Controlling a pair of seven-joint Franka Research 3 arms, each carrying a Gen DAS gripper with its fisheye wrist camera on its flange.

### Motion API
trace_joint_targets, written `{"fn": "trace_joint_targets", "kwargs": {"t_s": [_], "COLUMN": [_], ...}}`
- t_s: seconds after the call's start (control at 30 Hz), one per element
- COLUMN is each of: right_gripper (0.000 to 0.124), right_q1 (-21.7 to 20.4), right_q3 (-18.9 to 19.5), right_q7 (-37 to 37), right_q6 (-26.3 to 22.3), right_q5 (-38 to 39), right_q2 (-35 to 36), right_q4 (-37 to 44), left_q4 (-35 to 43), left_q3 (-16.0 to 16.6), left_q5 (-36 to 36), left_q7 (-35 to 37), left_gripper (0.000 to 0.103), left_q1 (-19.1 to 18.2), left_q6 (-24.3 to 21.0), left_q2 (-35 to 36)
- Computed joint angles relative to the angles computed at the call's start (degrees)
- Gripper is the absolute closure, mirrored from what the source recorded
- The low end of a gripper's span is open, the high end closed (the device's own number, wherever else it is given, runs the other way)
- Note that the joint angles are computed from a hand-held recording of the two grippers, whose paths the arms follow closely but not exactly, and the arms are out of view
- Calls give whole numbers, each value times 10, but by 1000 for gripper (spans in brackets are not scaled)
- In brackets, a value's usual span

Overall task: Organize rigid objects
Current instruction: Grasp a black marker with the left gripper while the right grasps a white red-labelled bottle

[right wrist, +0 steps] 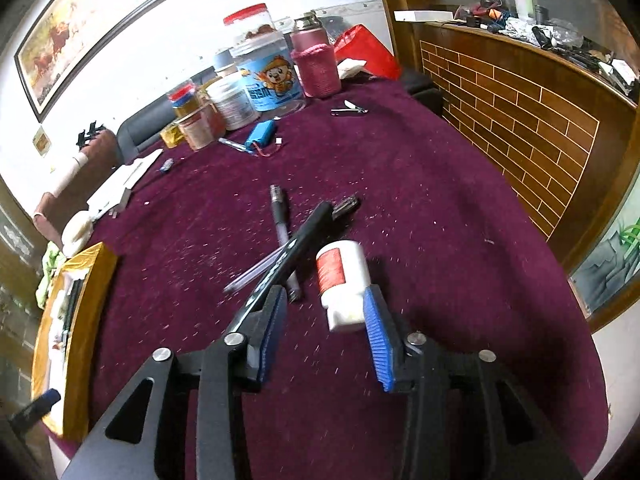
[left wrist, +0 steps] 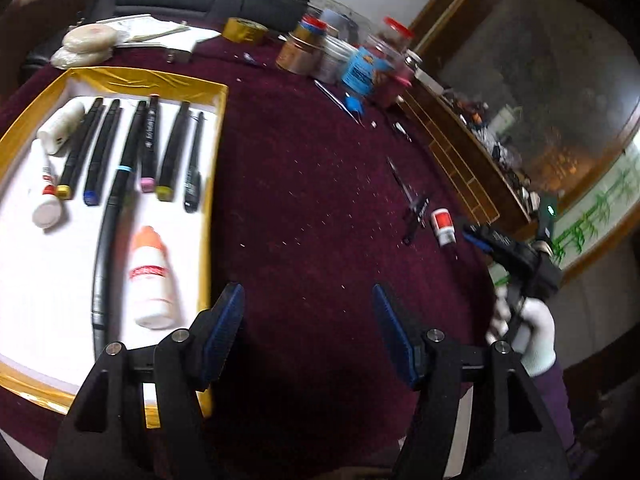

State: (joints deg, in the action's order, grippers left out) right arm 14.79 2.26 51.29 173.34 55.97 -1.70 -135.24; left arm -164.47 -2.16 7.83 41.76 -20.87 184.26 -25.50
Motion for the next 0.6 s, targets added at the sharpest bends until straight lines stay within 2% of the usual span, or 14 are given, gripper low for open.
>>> {"fn": "trace_joint_targets", "kwargs": {"t_s": [0.17,0.23,0.3,0.4,0.5,0.53,0.6], "right_gripper": [87,89,89,89,89,89,90], "right_q1": [-6,-15,-35,-45,-53,-59,-71], "right_q3": [10,19,44,55,40,32,14], "right_q7": [43,34,-43,-146,-203,-219,-231], "right_q6": [32,25,24,14,-41,-70,-135], "right_q5": [-58,-62,19,140,229,260,303], "right_q2": [55,66,68,69,71,72,74], "right_q4": [28,34,42,54,70,75,77], "left_q4": [19,28,40,70,122,143,193], "left_q3": [-29,-38,-39,-62,-88,-94,-127], "left_q5": [5,7,8,17,38,46,84], "left_q7": [-3,-3,1,5,13,19,5], "left_gripper": [38,38,38,38,38,38,38], "left_q1": [13,18,14,27,46,50,81], "left_q6": [-21,-27,-33,-43,-48,-47,-59], "left_q2": [12,20,32,60,109,130,175]}}
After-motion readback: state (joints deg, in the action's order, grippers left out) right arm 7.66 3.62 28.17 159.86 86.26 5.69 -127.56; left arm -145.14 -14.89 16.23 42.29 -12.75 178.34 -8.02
